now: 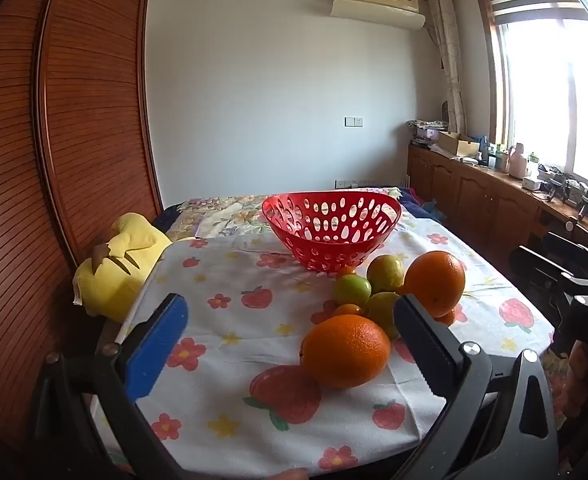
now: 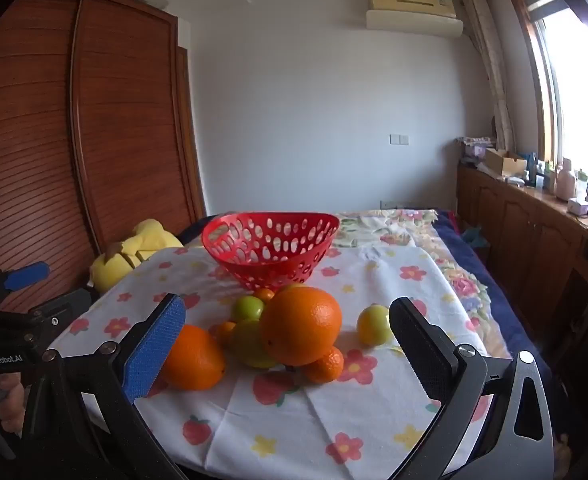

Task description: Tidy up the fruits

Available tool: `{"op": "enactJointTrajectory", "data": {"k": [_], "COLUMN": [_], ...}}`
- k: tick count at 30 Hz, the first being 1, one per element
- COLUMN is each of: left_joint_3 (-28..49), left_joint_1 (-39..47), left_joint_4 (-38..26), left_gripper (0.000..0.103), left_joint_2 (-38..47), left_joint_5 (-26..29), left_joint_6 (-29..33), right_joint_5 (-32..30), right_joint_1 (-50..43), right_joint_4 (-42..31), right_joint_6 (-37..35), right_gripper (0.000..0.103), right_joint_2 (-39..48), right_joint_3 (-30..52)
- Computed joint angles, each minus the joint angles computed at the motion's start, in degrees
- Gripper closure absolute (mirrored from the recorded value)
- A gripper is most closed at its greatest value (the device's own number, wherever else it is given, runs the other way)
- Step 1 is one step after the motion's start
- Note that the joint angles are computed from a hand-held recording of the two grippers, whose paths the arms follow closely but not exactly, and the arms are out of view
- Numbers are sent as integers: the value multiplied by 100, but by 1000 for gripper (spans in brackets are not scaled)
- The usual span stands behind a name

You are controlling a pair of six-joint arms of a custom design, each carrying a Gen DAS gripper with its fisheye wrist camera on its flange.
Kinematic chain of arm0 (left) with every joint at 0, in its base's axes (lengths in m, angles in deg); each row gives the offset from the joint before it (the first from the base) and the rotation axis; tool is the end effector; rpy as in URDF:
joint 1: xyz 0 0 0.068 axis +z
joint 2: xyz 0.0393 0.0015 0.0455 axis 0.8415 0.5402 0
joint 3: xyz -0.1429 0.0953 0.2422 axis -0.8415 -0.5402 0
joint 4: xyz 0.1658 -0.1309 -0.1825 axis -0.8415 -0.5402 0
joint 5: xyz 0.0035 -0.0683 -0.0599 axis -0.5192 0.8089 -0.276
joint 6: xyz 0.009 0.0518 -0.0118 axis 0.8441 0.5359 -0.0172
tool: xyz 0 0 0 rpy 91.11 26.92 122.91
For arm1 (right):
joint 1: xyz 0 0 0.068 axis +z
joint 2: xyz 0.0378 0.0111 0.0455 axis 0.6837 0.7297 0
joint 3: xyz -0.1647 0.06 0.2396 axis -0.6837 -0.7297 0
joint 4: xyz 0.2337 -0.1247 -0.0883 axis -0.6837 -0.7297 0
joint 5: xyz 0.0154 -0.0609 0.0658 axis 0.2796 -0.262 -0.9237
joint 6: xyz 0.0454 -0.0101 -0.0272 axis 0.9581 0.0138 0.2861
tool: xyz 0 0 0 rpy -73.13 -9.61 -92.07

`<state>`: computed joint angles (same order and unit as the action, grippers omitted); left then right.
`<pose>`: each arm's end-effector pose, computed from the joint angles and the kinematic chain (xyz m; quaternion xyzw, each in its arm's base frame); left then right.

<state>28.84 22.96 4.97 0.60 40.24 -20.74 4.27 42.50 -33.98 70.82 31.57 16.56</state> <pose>0.1812 -0.0915 0.2275 -0.1522 0.8320 0.1080 0.5225 0.3241 0.0180 0.2050 -0.2600 0.7806 0.2080 0.5290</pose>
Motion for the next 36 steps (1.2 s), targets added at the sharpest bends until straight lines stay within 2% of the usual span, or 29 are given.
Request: {"op": "enactJointTrajectory", "data": {"k": [36], "left_joint_3": [84], "left_joint_1": [-82], "left_joint_4": [-271], "left_gripper": [0], "left_joint_2": [-143], "left_joint_5": [-54], "left_joint_6": [-55], "right_joint_5": [-29], "right_joint_1": [-11], "right_joint_4": [-7], "right_joint_6": [12], "right_gripper": [0], "right_joint_2": [-72], "right_joint_3": [-27]}}
